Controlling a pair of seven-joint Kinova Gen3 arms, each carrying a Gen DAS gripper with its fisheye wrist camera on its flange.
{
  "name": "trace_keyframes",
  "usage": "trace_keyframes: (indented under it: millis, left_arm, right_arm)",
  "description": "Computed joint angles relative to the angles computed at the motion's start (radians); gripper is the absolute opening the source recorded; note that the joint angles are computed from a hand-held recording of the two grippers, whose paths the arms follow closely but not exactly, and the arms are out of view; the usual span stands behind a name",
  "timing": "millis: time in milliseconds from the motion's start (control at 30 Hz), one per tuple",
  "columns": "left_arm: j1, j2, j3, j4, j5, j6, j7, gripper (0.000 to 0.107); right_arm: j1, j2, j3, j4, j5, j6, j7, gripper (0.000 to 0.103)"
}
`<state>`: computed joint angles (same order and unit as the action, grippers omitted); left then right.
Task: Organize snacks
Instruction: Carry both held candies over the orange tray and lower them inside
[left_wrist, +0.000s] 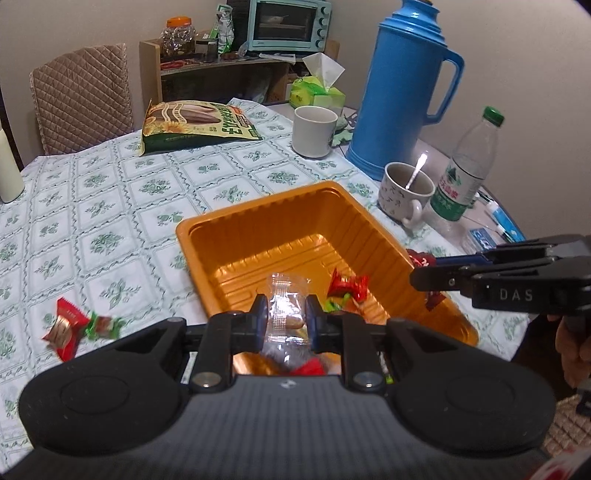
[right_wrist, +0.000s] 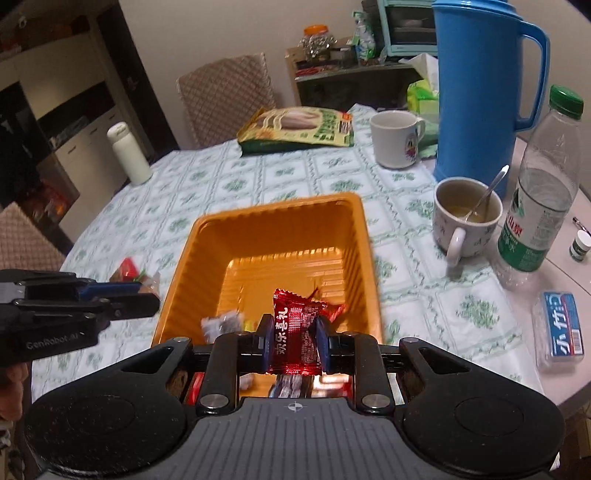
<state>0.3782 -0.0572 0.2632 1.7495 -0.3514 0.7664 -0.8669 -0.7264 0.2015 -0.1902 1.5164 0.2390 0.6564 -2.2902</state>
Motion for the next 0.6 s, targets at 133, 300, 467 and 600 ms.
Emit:
trace_keyframes:
  millis: [133,300,467,600]
  left_arm:
    - [0.009,0.053,-0.004,-0.04,-0.042,0.008,0.026,0.019]
    - [0.03,0.105,-0.039,-0.078,-0.057,0.014,0.036,0.019]
    - [0.051,0.147,-0.069,-0.107,-0.075,0.026,0.038,0.019]
    - [0.058,0.172,-0.088,-0.126,-0.068,0.03,0.028,0.019]
  right_arm:
    - [0.015,0.026,0.007,-0.013,-0.009,-0.035,0.021,0.024]
    - [0.03,0.062,0.019,-0.027,-0.036,-0.089,0.047,0.024]
    - [0.037,0.096,0.034,-0.046,-0.065,-0.116,0.067,0.024]
    - [0.034,0.117,0.046,-0.064,-0.076,-0.112,0.077,0.024]
